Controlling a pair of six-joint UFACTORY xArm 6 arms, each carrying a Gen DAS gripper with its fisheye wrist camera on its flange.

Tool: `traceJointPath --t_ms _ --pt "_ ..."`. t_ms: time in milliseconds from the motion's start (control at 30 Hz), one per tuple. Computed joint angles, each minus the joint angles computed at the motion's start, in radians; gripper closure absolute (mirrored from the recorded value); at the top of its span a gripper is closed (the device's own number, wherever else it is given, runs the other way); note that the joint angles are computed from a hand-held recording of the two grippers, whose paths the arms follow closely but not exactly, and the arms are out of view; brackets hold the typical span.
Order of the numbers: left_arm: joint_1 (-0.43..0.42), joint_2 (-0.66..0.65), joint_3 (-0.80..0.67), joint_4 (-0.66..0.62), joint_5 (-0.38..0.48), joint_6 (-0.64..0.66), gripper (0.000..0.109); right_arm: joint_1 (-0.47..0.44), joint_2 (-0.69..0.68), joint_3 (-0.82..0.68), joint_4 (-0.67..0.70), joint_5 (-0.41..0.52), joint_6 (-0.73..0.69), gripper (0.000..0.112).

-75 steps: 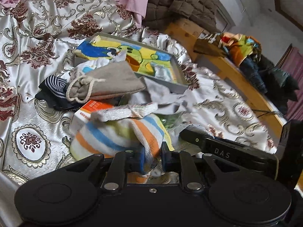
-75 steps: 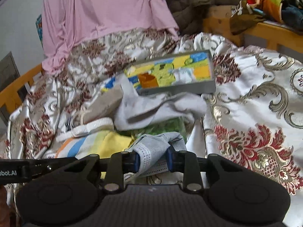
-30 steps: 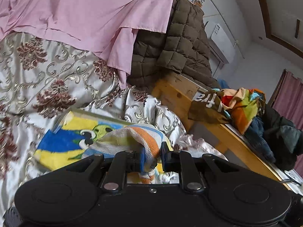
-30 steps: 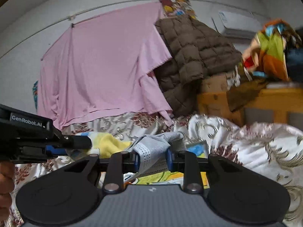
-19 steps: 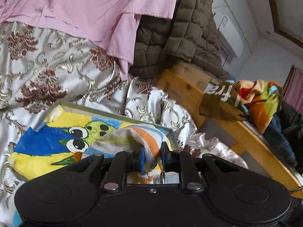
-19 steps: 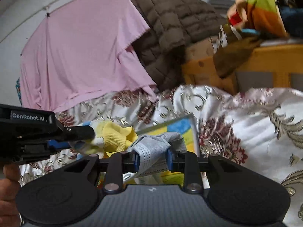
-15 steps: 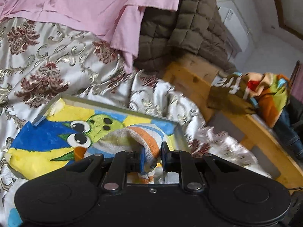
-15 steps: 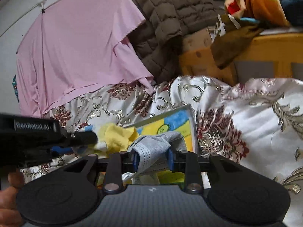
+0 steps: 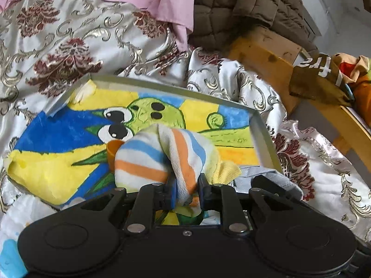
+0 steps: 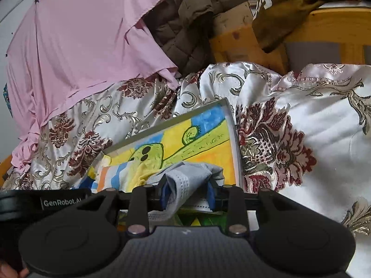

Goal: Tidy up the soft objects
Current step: 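Carry the striped towel and grey mask over the tray and lower them in, then open both tools and withdraw them from the tray toward the pile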

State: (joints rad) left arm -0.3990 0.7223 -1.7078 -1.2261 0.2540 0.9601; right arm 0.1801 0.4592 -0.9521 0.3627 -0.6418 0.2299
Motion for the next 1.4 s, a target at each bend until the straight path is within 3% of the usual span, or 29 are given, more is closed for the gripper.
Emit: traceJointPath --t_ms 167,367,467,633,900,1067,1333,1400 --pt "-0.011 -0.007 0.014 0.056 -0.028 -0.03 0.087 0.003 -0.001 -0.001 0.02 0.014 -0.006 0.071" --pt "-0.018 -0.037 0.044 0.016 -0.045 0.015 0.082 0.035 -0.011 -0.007 0.127 0.016 -0.119 0.067" --pt "-0.021 -0.054 0.058 -0.035 -0.062 0.057 0.072 0.044 -0.02 -0.002 0.148 0.011 -0.14 0.06" --pt "-0.031 -0.083 0.08 -0.136 -0.119 0.165 0.047 0.057 -0.04 0.014 0.18 -0.002 -0.176 0.043" --pt "-0.032 -0.159 0.143 -0.313 -0.158 0.361 0.036 0.075 -0.091 0.065 0.207 -0.041 -0.191 0.03" --pt "-0.033 -0.232 0.201 -0.505 -0.188 0.55 0.027 0.1 -0.152 0.131 0.237 -0.08 -0.198 0.025" --pt "-0.013 -0.386 0.31 -0.983 -0.208 1.043 0.017 0.149 -0.259 0.246 0.269 -0.163 -0.222 0.017" --pt "-0.005 -0.426 0.346 -1.046 -0.203 1.112 0.014 0.154 -0.285 0.289 0.24 -0.193 -0.188 0.014"
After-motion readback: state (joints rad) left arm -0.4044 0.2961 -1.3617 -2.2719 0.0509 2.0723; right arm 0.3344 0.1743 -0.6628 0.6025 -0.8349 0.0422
